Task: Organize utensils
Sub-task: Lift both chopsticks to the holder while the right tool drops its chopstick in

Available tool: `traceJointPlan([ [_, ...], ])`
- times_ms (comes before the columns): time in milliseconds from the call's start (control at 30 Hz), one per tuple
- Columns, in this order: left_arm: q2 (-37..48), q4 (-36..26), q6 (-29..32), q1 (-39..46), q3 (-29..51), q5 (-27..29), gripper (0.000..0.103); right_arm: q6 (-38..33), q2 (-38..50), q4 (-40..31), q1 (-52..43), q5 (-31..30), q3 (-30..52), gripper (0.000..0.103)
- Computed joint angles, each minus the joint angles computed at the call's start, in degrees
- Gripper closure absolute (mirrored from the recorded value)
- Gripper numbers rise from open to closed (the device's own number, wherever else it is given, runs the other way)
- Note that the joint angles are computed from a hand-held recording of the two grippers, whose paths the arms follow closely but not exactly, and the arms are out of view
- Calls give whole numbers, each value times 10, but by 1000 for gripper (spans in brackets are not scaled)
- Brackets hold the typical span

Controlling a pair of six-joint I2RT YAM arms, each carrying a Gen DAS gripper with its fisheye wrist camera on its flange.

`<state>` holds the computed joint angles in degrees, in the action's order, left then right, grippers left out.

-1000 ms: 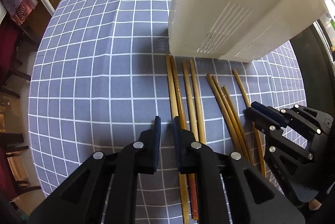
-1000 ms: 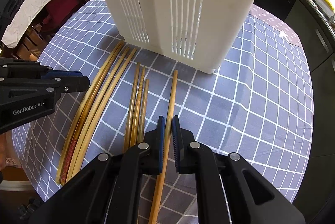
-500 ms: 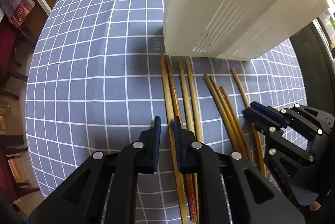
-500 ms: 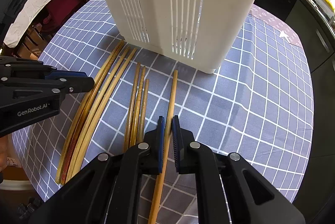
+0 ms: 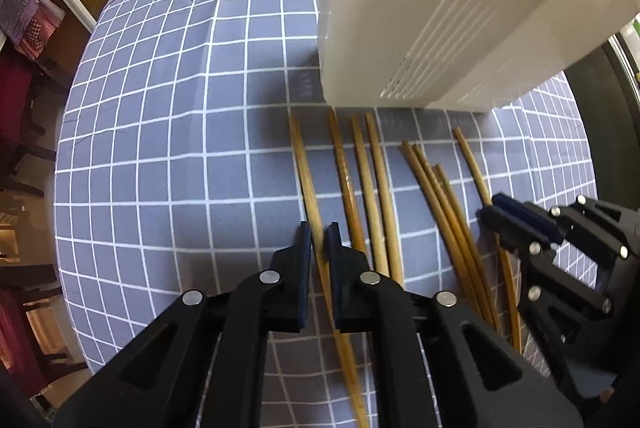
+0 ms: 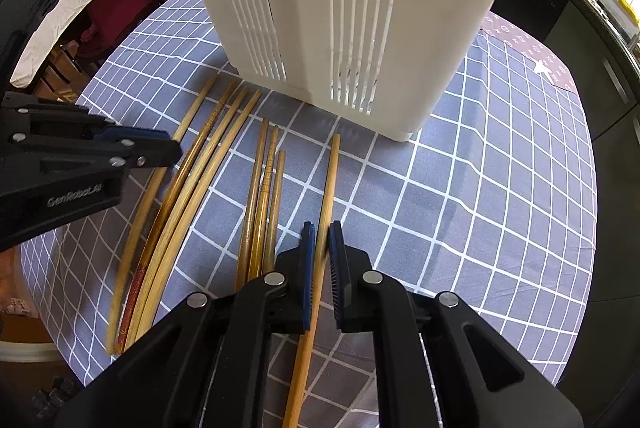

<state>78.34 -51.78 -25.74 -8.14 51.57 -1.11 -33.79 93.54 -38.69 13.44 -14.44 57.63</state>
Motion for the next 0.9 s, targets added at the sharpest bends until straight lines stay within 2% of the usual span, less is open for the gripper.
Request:
traceJointPlan([
  [200, -83, -16, 20, 4, -15, -23, 96, -2, -26, -25, -32, -49, 18, 95],
  [500, -233, -86, 20, -30, 30, -72, 96, -46, -127, -99, -149, -177, 63, 96],
  [700, -326, -100, 1, -86, 51, -155, 96, -67, -170, -129, -206, -241, 70, 96],
  [833, -362, -112, -10, -142, 52, -219, 96, -91, -190, -153, -246, -280, 66, 96],
  [900, -365, -126, -14, -159, 53, -228, 96, -103, -200, -166, -272, -307, 67, 96],
])
